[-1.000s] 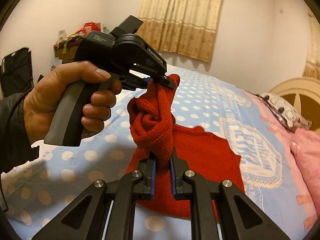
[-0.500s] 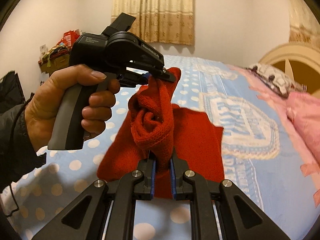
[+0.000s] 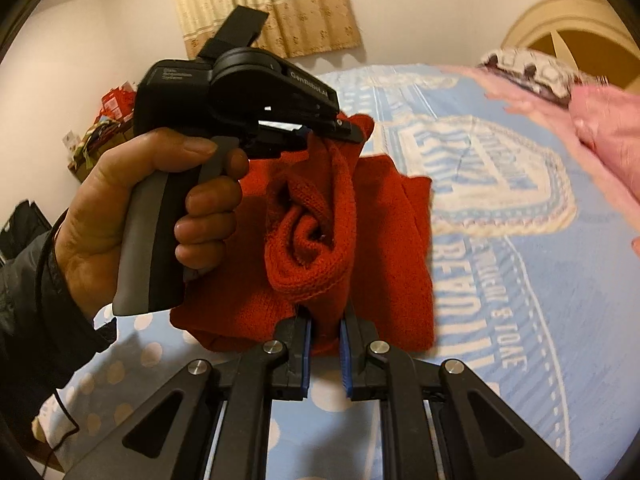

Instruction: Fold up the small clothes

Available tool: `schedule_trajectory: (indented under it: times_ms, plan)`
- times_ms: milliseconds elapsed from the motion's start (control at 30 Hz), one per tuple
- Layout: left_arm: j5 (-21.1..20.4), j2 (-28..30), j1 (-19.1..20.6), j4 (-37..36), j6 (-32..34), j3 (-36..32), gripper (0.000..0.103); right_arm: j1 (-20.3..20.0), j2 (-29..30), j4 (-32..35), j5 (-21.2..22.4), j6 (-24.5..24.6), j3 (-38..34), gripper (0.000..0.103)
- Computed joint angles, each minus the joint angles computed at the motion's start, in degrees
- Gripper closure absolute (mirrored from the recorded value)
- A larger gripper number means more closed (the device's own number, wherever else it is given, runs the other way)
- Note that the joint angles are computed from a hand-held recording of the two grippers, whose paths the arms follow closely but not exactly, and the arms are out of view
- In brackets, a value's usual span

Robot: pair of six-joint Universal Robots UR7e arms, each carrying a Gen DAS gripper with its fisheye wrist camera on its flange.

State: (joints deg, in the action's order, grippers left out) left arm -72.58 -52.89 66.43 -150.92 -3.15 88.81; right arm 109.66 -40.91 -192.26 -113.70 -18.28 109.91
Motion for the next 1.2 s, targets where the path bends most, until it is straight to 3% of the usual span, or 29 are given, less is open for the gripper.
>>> schedule_trajectory:
  times_ms: [200, 300, 367, 467, 533, 600, 733, 900, 1100, 1133, 1167, 1200]
  plan:
    - [1.8, -0.2, -1.6, -1.1, 3.0, 1.0, 0.086, -2.9, -2.0, 2.3, 3.9, 5.3, 1.2, 0.092]
    - [4.2, -2.2, -2.7, -3.9, 5.7, 3.6, 0.059, -3.8, -2.6, 2.3, 5.5, 7.0, 1.8, 0.092]
    - [6.5, -4.4, -3.3, -8.1, 8.3, 7.0, 0.049, -4.2, -3.0, 2.4, 6.5, 7.7, 2.1, 0.090]
    - [8.3, -8.6, -3.2, -11.8, 9.9, 12.7, 0.046, -5.0, -4.1, 3.3, 7.7, 9.7, 2.8, 0.083]
    - [11.0, -10.4, -3.3, -12.9, 10.1, 15.7, 0.046, -5.2, -5.0, 2.4, 7.2, 10.7, 3.9, 0.069]
    - [10.0, -13.1, -2.7, -14.0, 9.9, 19.8, 0.045, -4.9, -5.9, 0.3, 6.2, 10.8, 5.0, 0.058]
    - [9.6, -16.4, -2.2, -15.5, 10.0, 25.7, 0.044, -3.5, -7.5, -1.3, 4.5, 8.7, 4.7, 0.056]
    - [8.2, -17.3, -3.1, -17.4, 12.3, 29.0, 0.038, -3.8, -7.0, 11.3, 8.4, 10.0, -3.8, 0.056]
    - [7.8, -16.8, -1.8, -19.6, 14.0, 30.7, 0.028, -5.6, 0.8, 26.7, 8.9, 14.6, -18.9, 0.058]
    - [7.0, -16.8, -1.2, -19.4, 13.4, 30.7, 0.027, -5.6, 2.4, 29.2, 8.0, 14.7, -21.2, 0.082]
    - [5.7, -16.9, -0.6, -19.1, 12.5, 30.6, 0.026, -5.0, 3.6, 29.5, 5.0, 14.2, -22.6, 0.092]
    - [5.1, -16.9, -0.3, -19.0, 12.2, 30.4, 0.024, -4.2, 4.9, 28.0, 0.8, 13.3, -23.7, 0.092]
